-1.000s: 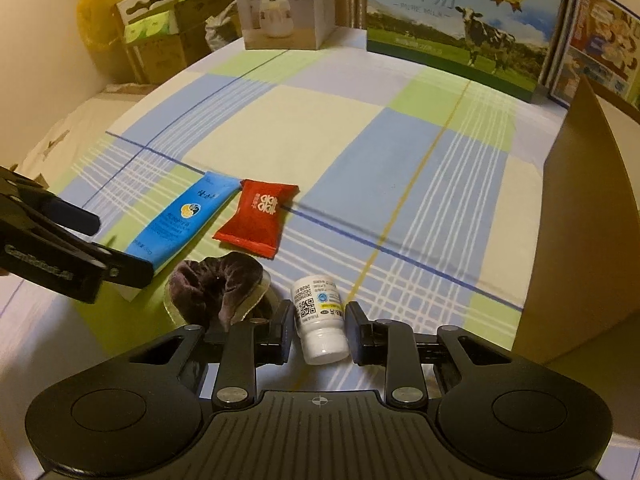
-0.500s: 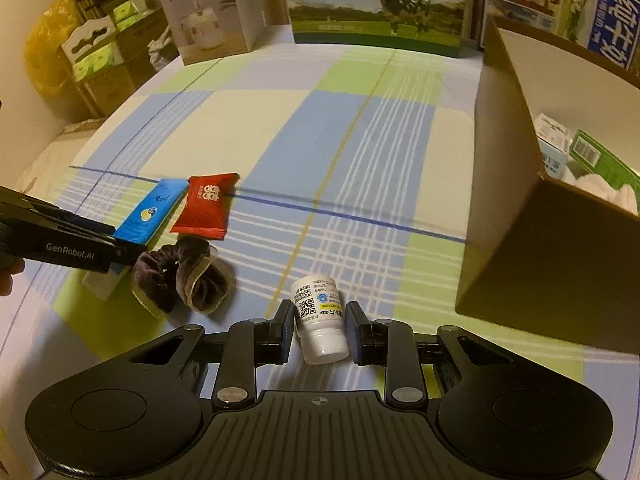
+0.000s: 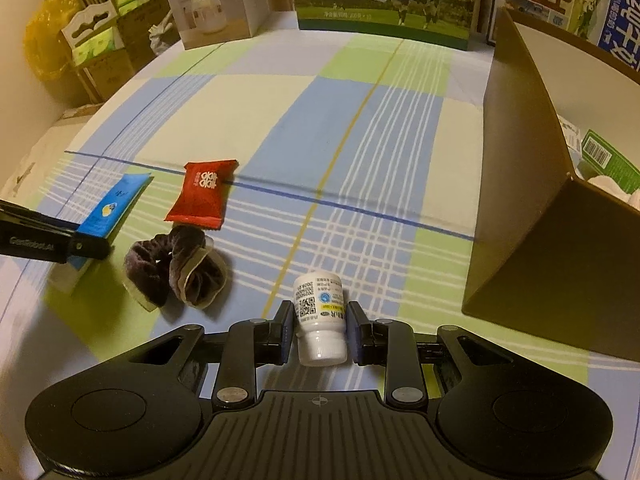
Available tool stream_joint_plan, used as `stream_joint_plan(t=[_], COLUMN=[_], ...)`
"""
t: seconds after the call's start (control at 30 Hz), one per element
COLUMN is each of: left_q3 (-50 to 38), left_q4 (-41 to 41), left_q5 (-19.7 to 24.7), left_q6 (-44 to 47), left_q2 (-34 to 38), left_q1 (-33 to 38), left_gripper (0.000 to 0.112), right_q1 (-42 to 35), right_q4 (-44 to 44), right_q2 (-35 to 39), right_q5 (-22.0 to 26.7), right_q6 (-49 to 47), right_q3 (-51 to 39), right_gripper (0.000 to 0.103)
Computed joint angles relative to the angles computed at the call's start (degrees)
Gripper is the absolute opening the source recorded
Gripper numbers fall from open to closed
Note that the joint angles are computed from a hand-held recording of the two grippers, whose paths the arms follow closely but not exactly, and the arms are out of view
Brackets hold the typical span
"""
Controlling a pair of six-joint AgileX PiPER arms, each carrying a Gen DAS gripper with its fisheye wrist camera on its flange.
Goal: Organize objects
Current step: 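Lift and carry the tube and pill bottle toward the brown box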
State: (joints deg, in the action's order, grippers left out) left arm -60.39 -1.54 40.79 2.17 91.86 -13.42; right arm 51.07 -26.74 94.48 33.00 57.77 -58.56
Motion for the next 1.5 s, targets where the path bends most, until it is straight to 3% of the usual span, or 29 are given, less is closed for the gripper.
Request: stream_joint_plan(t=[0.63, 1.1, 1.5], left_q3=[-0.15, 4.31, 3.91], left_q4=[2.16, -1.19, -0.83], left_q5=[1.03, 2.93, 7.14], left_q6=[-2.01, 0.58, -2.26], left_q2=[-0.26, -9.77, -17.94], left_q1=[-2.31, -1.32, -5.63], left_gripper=[0.033, 0.033, 0.033], right_q1=[1.49, 5.64, 10.79], right_q4=[0.71, -2.47, -7.10], right_q2=[-1.92, -7.97, -15.33], right_q5=[1.31, 3.47, 8.28], right_q6=[2.66, 10.26, 18.59], right_q3=[1.52, 3.84, 6.44], right_gripper=[0.024, 0.024, 0.024])
